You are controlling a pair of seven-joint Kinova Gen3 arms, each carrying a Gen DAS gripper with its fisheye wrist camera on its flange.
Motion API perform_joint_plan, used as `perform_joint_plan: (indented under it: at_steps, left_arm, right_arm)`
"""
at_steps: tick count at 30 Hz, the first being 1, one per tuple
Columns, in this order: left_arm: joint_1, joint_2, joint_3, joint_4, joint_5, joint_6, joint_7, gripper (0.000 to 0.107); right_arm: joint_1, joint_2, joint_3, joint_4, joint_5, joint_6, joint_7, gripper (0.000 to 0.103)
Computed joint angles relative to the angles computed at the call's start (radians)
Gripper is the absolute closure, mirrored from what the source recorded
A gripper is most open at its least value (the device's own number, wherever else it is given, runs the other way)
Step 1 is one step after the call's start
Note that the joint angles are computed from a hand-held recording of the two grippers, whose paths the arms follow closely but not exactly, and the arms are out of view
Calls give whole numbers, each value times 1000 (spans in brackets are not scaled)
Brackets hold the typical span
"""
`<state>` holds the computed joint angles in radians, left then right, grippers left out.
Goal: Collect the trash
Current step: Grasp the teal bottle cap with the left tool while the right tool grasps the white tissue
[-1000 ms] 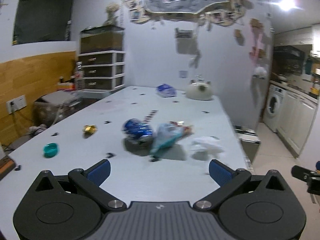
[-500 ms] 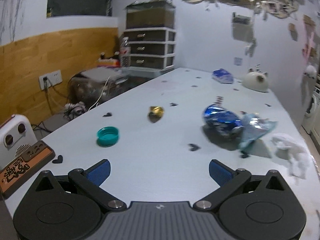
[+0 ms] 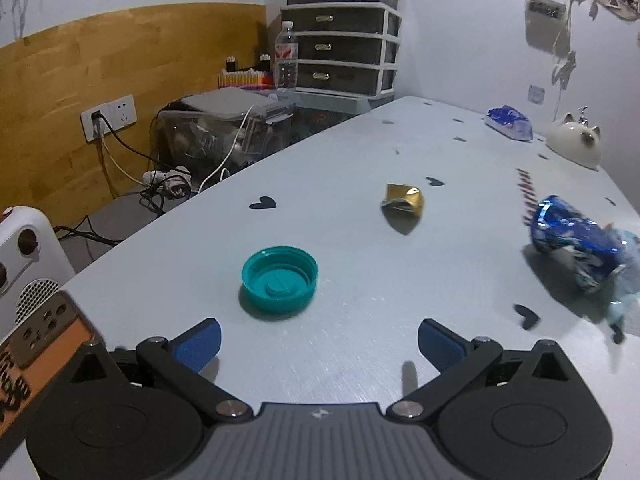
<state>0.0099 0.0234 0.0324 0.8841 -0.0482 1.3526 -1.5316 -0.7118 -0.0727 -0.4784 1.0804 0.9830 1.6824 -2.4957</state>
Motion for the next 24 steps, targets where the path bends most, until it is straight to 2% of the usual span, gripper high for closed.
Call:
perform_joint_plan:
  at_steps: [5, 8, 13, 18, 24]
  left_arm:
    - [-20, 53, -12, -40, 31, 7, -20, 5]
    - [-14, 51, -11, -7, 6, -38, -41, 5]
    - [-40, 52, -20, 0, 53, -57, -73, 5]
    - [-33, 53, -20, 0, 24, -59, -43, 5]
    - [-63, 39, -30, 24, 88, -85, -52, 5]
  right_arm:
    - [-6, 32, 31, -30, -13, 29, 122, 15]
    - [-2, 37, 71, -29, -51, -5, 189, 18]
    - [10, 79, 131, -45, -82, -41, 299, 22]
    - [21, 108, 192, -72, -122, -119, 383, 24]
    - [44, 138, 254, -82, -168, -219, 430, 34]
